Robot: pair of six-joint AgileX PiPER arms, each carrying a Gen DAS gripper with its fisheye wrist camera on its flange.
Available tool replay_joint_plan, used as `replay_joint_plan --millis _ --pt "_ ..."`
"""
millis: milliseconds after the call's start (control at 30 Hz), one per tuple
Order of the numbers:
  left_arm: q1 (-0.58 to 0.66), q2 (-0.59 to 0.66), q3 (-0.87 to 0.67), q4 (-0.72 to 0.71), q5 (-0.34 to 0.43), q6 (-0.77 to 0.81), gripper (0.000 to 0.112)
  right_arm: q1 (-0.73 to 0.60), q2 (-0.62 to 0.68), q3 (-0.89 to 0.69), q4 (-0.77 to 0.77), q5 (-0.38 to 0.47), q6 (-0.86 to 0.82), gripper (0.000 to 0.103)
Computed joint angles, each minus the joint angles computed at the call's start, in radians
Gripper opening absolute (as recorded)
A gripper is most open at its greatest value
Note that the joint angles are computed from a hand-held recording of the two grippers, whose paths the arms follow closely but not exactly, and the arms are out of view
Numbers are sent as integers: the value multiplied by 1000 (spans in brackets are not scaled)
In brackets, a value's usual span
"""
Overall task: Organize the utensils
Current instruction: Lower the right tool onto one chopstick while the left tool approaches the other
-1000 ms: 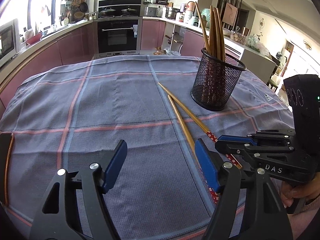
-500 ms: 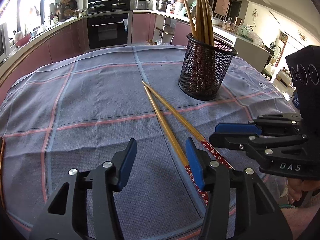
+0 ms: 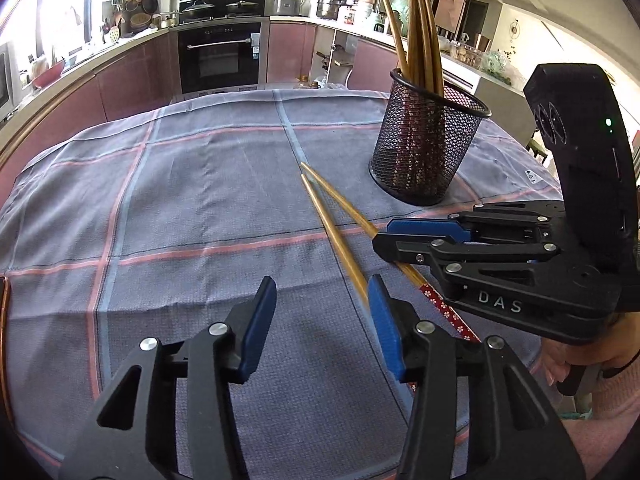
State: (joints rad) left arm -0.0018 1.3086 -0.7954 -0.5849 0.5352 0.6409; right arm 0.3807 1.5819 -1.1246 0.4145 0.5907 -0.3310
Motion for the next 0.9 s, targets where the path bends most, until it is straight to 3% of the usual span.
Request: replay_joint_plan --millis 233,567,733,900 --pt "-45 66 -66 22 21 -30 38 -52 -28 37 74 18 -52 12" --pt "-90 157 -148 115 34 -134 13 -48 -23 32 60 13 -47 13" --pt "-101 156 -136 120 11 -156 8 -43 -14 23 57 9 -52 14" --pt "-112 142 -119 143 -13 -200 7 -83 -17 39 148 19 -113 8"
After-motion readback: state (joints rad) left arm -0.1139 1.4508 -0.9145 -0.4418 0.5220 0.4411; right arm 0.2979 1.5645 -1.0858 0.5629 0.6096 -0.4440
